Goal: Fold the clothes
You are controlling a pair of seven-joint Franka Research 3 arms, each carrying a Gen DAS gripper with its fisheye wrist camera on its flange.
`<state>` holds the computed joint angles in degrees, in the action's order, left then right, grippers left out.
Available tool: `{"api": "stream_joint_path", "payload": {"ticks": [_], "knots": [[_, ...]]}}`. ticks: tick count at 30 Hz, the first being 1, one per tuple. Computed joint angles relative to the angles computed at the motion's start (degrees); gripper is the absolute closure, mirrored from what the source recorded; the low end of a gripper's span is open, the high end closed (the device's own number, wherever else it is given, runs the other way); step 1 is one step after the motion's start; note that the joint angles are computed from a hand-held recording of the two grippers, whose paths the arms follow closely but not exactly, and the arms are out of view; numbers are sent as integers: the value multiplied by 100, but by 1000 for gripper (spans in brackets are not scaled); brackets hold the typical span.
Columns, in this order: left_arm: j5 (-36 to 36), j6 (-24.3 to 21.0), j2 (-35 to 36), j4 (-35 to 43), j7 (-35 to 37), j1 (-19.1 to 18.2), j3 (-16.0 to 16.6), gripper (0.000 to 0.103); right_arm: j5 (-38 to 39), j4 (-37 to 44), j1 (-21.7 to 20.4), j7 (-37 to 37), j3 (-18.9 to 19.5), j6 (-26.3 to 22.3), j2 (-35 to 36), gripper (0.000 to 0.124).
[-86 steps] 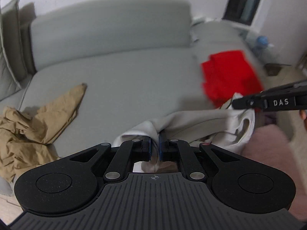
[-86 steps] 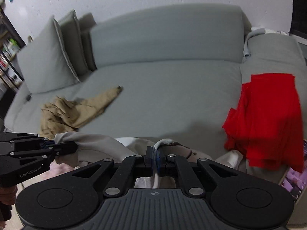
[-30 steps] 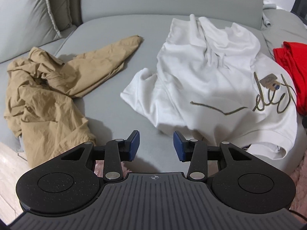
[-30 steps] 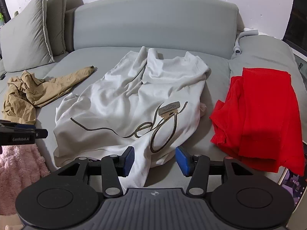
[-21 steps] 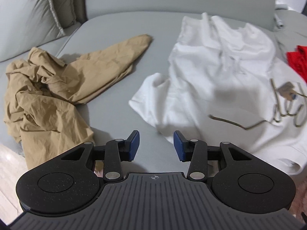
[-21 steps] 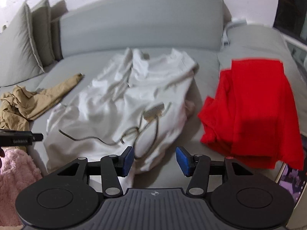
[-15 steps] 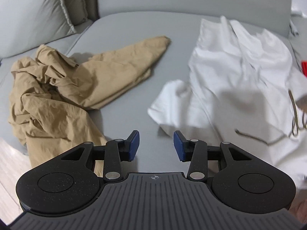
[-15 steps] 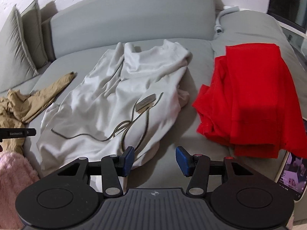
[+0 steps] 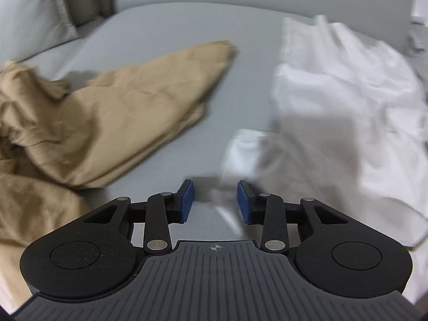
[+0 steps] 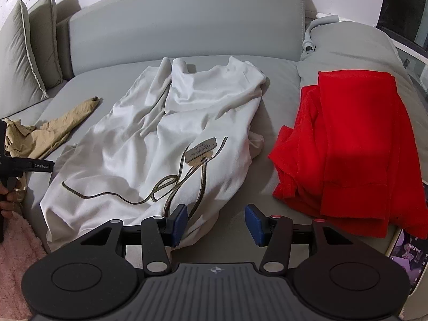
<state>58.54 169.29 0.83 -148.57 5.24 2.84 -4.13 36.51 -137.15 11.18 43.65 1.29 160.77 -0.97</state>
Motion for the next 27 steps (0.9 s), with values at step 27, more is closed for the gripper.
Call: {"api": "stream_joint_path", "payload": {"ticks": [27], "knots": [[-53, -4008, -1607, -293, 251, -572, -789, 66, -42, -334, 9, 43, -162, -340, -420, 73]]}}
